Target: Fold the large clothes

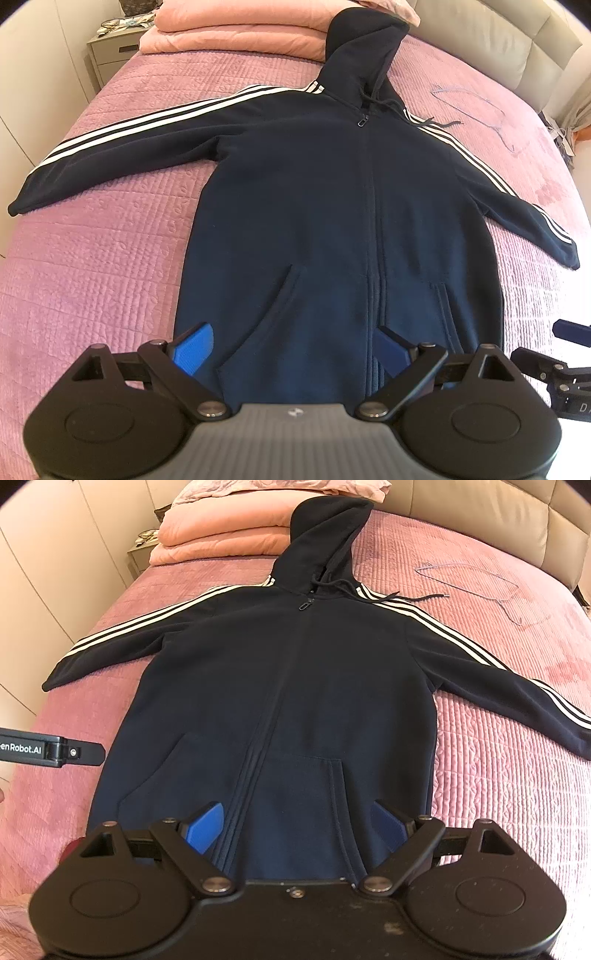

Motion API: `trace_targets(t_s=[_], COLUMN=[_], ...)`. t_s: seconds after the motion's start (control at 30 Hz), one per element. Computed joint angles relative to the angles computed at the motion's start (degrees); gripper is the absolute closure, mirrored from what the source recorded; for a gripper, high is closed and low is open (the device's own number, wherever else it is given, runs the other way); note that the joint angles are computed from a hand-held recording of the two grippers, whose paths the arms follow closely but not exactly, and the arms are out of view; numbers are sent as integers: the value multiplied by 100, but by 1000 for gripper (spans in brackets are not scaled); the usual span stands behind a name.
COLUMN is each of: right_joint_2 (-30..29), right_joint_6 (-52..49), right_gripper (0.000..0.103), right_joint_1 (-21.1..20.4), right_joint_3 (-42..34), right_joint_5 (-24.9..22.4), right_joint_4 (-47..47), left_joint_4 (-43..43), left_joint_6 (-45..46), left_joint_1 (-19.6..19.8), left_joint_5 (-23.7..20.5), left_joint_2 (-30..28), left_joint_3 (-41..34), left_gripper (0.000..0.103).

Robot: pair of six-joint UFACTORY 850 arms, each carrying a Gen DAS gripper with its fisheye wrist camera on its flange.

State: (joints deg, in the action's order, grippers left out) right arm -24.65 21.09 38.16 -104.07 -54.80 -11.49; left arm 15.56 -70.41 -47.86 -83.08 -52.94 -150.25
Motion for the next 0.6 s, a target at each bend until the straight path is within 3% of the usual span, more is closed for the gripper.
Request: trace_targets(t_s=[0.17,0.4,0.6], right_joint_2=[100,382,625], right_joint_6=[19,258,-43], right_gripper=[2,2,2], right_joint_1=[51,190,189], right_joint_3=[95,298,490], right_joint_5=[16,122,1054], right_joint_4=[-57,-194,117], left_joint_4=[113,409,583], left_joint_6=[13,-310,-460], left_joint_1=[-58,-162,-3], left_joint_5=[-149,267,755], left_joint_2=[-126,463,863], left_joint_3=[-332,516,1259], left_gripper=[8,8,7])
